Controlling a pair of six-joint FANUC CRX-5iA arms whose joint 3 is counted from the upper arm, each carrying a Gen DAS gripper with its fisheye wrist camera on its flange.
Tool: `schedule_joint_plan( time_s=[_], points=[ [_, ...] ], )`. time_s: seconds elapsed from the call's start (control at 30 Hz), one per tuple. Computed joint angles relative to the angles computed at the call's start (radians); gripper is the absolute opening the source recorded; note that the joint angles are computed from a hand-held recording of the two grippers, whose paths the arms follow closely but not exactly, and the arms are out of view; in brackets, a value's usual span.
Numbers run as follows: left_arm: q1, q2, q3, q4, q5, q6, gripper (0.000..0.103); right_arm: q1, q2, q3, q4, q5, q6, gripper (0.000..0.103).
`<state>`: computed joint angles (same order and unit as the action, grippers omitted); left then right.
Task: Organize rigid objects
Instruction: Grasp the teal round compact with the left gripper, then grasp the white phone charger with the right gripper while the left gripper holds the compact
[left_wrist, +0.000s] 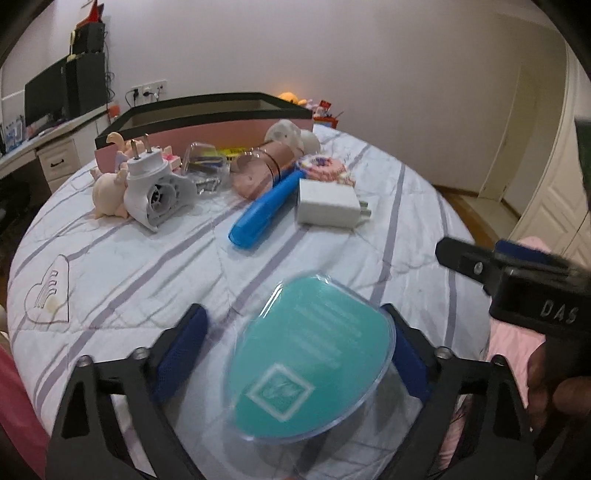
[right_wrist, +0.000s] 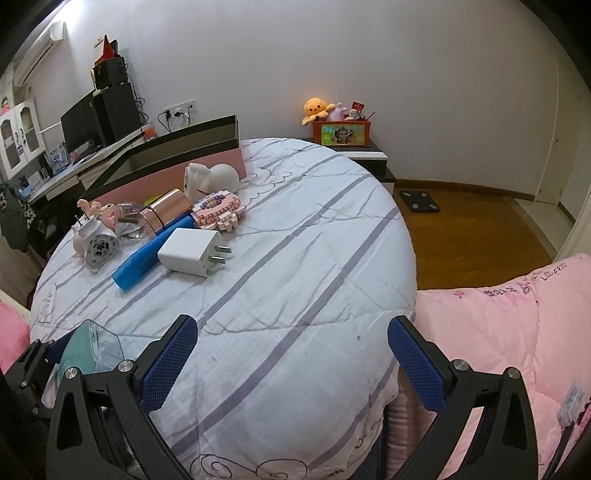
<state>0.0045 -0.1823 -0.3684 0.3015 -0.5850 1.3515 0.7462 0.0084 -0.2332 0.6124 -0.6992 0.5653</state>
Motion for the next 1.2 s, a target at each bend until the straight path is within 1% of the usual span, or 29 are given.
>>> schedule_joint_plan(
  time_s=[0.03,0.07,0.1,0.13,0.2,0.33,0.43,0.57,0.63,0.7,0.87,0.9,0.93,0.97,1.03,1.07,1.1,1.2],
  points=[
    [0.011,0.0,-0.014,0.053,0.006,-0.044,0.077,0.0,0.001,0.001,0.0,-0.002,0.0,0.103],
    [0.017,0.002,-0.018,0.078,0.007,-0.064,0.066,-0.001,0.003,0.003,0.0,-0.004,-0.002,0.103],
    [0.021,0.003,-0.014,0.074,-0.004,-0.063,0.062,-0.001,0.003,0.004,0.001,-0.005,-0.003,0.103],
    [0.022,0.003,-0.013,0.07,-0.007,-0.067,0.062,-0.001,0.004,0.004,0.001,-0.005,-0.003,0.103],
    [0.026,-0.012,-0.036,0.098,0.007,-0.096,0.062,0.0,0.009,0.009,0.001,-0.01,-0.002,0.103],
    [0.032,-0.049,-0.059,0.062,0.016,-0.08,0.062,0.007,0.016,0.015,0.006,-0.01,0.0,0.103],
    [0.057,-0.081,-0.094,0.091,0.027,-0.099,0.062,0.008,0.036,0.033,0.003,0.001,0.009,0.103],
    [0.091,-0.099,-0.078,0.023,0.013,-0.029,0.062,0.009,0.094,0.106,-0.042,0.018,0.066,0.103],
    [0.112,-0.102,-0.074,0.019,0.013,-0.018,0.062,0.015,0.13,0.149,-0.058,0.016,0.097,0.103],
    [0.13,-0.103,-0.071,0.017,0.017,-0.014,0.062,0.018,0.165,0.198,-0.104,0.014,0.158,0.103],
    [0.162,-0.088,-0.058,0.036,0.021,-0.02,0.062,0.016,0.254,0.317,-0.186,-0.051,0.25,0.102],
    [0.168,-0.085,-0.057,0.041,0.022,-0.025,0.062,0.014,0.264,0.332,-0.198,-0.057,0.26,0.101],
    [0.173,-0.081,-0.054,0.044,0.021,-0.025,0.062,0.013,0.273,0.344,-0.204,-0.067,0.269,0.097],
    [0.178,-0.075,-0.049,0.049,0.016,-0.025,0.062,0.012,0.29,0.369,-0.215,-0.088,0.288,0.091],
    [0.187,-0.063,-0.034,0.047,0.006,-0.016,0.062,0.014,0.304,0.387,-0.217,-0.093,0.323,0.082],
    [0.191,-0.058,-0.028,0.047,0.001,-0.012,0.062,0.018,0.308,0.39,-0.21,-0.097,0.331,0.068],
    [0.197,-0.055,-0.023,0.05,-0.005,-0.013,0.062,0.023,0.312,0.392,-0.195,-0.107,0.331,0.068],
    [0.209,-0.046,-0.001,0.043,-0.026,0.001,0.062,0.016,0.305,0.403,-0.243,-0.111,0.376,0.067]
  ],
)
